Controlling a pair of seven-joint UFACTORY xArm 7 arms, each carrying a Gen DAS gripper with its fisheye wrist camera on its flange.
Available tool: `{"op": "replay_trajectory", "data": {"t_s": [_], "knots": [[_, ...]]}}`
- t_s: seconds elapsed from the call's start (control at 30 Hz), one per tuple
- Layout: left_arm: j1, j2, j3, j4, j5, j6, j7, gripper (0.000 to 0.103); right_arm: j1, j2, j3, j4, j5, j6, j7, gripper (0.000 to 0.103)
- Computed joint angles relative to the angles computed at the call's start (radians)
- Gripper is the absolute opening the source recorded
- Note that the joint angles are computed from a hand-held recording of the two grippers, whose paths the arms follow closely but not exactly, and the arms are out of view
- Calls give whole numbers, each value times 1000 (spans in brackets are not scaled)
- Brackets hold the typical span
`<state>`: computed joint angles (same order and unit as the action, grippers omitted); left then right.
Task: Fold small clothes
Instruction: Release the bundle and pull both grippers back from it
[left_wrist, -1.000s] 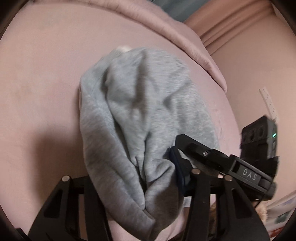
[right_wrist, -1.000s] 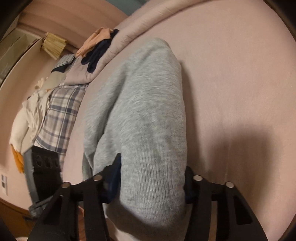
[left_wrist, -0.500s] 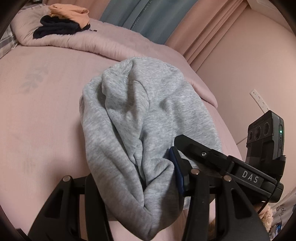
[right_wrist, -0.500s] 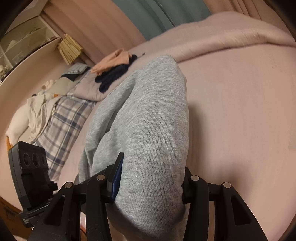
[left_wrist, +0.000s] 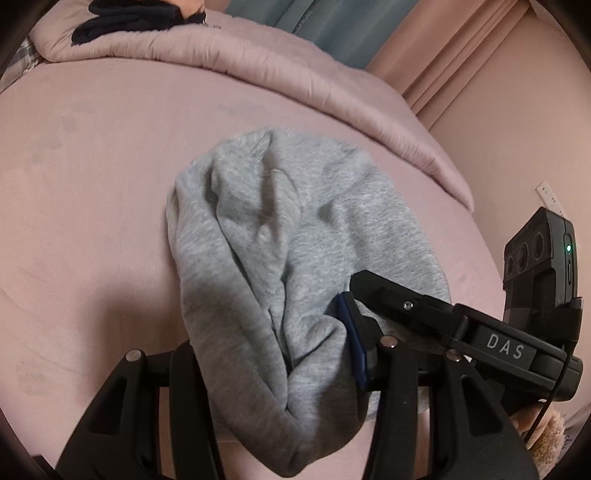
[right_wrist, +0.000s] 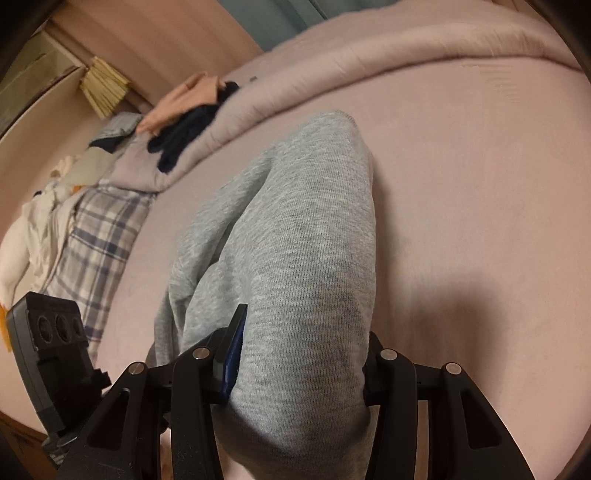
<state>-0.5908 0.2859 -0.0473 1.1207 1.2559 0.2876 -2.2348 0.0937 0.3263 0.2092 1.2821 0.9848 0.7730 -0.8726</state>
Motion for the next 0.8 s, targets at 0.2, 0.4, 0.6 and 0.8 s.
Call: {"op": "replay_trajectory", "data": {"t_s": [0.2, 0.4, 0.6, 0.8], "knots": [[-10, 14, 3, 16, -35, 41, 32, 51, 2, 17, -3, 3, -42, -6, 46, 53], [15, -32, -23, -28, -160, 43, 132, 66, -2, 10, -6, 5, -73, 4, 100, 61], [-10, -143, -76, -51, -231, 213, 250, 92, 27, -70, -20, -59, -150, -79, 127, 70], [-19, -285, -191, -55, -193, 461, 270, 103, 37, -231, -32, -182, -89, -206, 5, 87]]}}
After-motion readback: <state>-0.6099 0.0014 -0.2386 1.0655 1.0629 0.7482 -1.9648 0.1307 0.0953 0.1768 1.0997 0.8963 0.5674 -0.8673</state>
